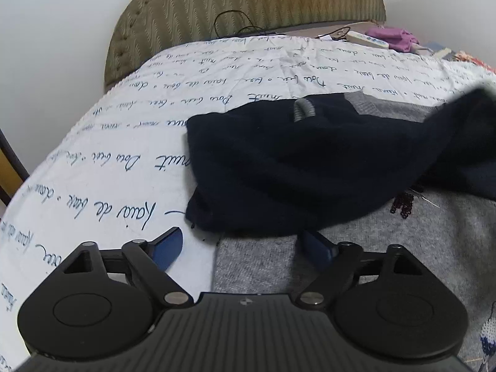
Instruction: Fold small clothes
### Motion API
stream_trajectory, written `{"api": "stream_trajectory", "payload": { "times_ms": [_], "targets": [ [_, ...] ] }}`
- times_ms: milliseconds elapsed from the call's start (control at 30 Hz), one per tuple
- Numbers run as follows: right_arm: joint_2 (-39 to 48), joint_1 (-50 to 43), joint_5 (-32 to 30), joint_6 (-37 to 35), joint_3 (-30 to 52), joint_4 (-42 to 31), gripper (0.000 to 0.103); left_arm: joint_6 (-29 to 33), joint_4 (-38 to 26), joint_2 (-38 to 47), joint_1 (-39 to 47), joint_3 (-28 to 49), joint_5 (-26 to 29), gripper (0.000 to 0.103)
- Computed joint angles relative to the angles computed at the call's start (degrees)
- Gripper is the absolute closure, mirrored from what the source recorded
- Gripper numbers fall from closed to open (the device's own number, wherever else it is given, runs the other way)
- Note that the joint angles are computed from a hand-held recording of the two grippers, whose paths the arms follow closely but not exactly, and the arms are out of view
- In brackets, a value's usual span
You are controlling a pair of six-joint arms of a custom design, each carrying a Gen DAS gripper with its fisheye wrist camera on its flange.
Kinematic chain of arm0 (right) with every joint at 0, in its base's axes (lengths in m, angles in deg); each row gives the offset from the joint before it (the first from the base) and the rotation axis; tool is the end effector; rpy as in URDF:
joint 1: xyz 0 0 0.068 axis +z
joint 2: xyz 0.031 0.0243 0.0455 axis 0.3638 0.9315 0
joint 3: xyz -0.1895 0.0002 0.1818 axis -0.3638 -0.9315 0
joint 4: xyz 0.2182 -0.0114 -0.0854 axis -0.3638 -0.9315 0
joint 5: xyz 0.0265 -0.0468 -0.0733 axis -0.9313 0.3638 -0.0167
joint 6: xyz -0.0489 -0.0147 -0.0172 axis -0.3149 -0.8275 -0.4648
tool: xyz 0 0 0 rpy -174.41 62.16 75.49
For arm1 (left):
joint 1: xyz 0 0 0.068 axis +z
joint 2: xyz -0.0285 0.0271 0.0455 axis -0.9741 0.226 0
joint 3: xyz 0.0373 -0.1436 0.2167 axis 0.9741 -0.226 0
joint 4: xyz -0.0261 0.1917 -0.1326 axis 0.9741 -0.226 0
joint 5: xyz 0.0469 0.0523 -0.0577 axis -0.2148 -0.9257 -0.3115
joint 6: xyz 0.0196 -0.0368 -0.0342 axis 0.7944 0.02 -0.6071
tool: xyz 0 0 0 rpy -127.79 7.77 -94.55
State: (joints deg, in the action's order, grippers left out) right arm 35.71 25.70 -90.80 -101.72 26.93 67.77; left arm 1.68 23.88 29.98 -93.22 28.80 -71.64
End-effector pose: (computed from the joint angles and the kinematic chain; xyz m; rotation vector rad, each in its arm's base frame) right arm 0.2637 0.0371 0.1954 -0.6466 1.9447 0.3967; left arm 0.2556 -0.0612 0.1495 -0.0690 2.3624 0.2198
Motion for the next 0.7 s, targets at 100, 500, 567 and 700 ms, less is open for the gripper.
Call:
{"api": "stream_trajectory", "payload": {
  "times_ms": [100,500,567,700],
  "targets": [
    [-1.21,-3.84,-4.52,-19.37,4.29,-18.53,0.094,0.44,1.69,-0.73,0.52,-1.48,0.59,0.013],
    [8.42,-16.47,-19.48,20.02,3.06,-9.73,0.026,-0.24,5.59,0.27,2.13,-3.34,1.80,0.002],
    [11.22,-14.64,-19.55,29.22,2.98,-3.35,0.016,-0.50,6.05,0.32,2.65,-3.65,2.40,0.001],
    [11.45,-6.94,-10.67,24.03,7.04,-8.29,0.052,-0.62,6.40,0.72,2.79,-3.58,2.71,0.000]
  ]
}}
